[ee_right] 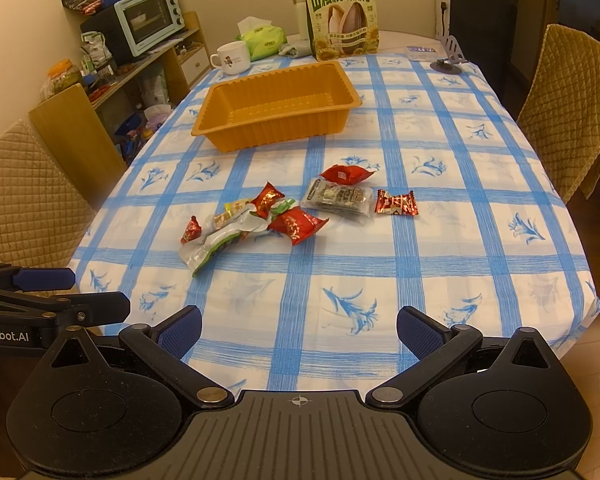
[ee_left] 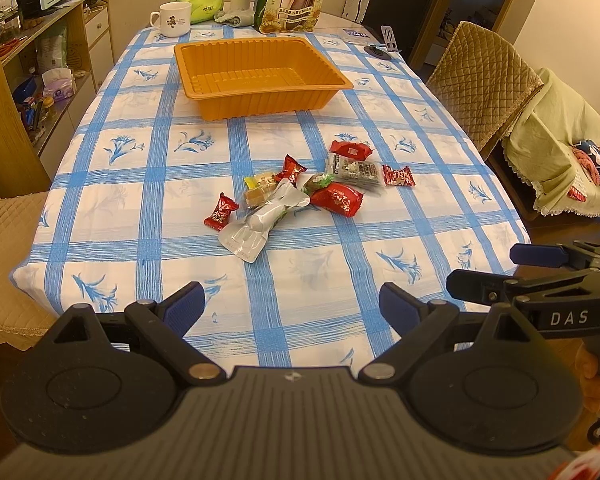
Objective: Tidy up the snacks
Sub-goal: 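Grasp the silver foil pouch with the left tool while the right tool grasps a red candy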
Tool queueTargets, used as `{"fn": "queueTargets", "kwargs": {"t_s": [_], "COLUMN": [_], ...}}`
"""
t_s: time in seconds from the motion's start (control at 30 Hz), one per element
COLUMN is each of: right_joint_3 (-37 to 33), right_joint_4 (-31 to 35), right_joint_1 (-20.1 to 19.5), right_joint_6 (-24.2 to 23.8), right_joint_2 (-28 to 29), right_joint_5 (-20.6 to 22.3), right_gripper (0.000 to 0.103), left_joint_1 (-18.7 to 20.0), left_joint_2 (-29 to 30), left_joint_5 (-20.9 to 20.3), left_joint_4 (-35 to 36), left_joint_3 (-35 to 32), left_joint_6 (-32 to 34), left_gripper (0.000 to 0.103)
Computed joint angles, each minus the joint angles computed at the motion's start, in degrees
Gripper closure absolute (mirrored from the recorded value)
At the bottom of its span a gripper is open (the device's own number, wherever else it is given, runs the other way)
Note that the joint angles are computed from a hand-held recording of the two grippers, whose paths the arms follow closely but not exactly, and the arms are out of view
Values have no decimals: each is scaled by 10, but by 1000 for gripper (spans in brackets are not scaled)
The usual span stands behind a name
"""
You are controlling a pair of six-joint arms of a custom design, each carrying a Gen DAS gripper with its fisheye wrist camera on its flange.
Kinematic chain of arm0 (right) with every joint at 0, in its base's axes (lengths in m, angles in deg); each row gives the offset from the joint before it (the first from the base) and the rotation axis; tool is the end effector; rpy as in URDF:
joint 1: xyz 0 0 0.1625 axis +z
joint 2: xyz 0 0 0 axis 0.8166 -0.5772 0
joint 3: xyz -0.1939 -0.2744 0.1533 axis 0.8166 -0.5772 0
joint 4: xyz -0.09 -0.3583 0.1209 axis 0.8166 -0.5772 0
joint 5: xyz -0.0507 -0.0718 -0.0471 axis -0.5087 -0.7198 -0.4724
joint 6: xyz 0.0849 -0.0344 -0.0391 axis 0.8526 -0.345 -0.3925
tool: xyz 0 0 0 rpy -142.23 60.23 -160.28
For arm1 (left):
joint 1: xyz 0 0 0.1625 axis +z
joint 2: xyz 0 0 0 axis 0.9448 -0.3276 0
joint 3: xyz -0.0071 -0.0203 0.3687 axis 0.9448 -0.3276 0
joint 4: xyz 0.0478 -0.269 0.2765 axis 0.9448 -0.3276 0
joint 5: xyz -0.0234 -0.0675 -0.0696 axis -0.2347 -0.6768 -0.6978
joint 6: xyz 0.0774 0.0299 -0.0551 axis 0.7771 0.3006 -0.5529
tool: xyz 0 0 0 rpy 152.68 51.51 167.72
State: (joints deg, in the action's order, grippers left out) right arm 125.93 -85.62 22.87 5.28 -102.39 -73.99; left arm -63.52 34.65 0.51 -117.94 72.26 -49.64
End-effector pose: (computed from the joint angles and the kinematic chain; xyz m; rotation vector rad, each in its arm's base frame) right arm 0.0527 -0.2980 0.4053 0.6696 -2.5557 0.5905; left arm -0.4351 -0.2551 0.0265 0.1799 2.3995 -0.7987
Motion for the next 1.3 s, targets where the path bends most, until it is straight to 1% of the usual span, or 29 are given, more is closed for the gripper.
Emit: {"fn": "queueTargets", "kwargs": {"t_s": [0.33,0.43,0.6,0.63,0.7,0.77,0.83,0.9,0.97,1.03,1.07,1.1,1.17,1.27,1.3], "right_joint_3": [-4,-2,-1,-3,-7,-23,-30,-41,-57,-70,-79,-91,-111,-140,-147], "right_joint_4": [1,-5,-40,-52,-66,-71,-87,-103,-111,-117,-113,-102,-92,-85,-84], "right_joint_1": [-1,-7,-30,-43,-54,-81,-93,-105,-121,-129,-134,-138,-139,-139,-139], "right_joint_6": [-1,-5,-21,-31,-38,-55,-66,-88,-121,-153,-172,-188,-207,-236,-246], "right_joint_2": [3,7,26,35,47,67,84,105,129,150,162,174,199,239,249], "right_joint_5": [1,5,21,32,40,69,78,88,108,120,130,138,141,150,151], "right_gripper": [0,0,0,0,0,0,0,0,0,1,5,12,17,21,25], "left_joint_1": [0,5,17,20,24,27,34,39,45,50,53,56,62,70,74], "left_joint_2": [-1,1,16,18,19,13,11,10,9,10,12,15,21,30,34], "left_joint_5": [0,1,16,20,27,34,41,47,53,59,61,64,68,73,75], "left_joint_4": [0,1,3,8,26,39,47,57,60,61,65,69,78,76,75], "left_joint_3": [1,-1,-10,-11,-13,-10,-7,-5,-2,0,-1,-3,-9,-12,-14], "left_joint_6": [-1,-3,-14,-19,-33,-46,-59,-71,-82,-93,-98,-104,-115,-127,-132], "left_gripper": [10,10,10,10,10,10,10,10,10,10,10,10,10,10,10]}}
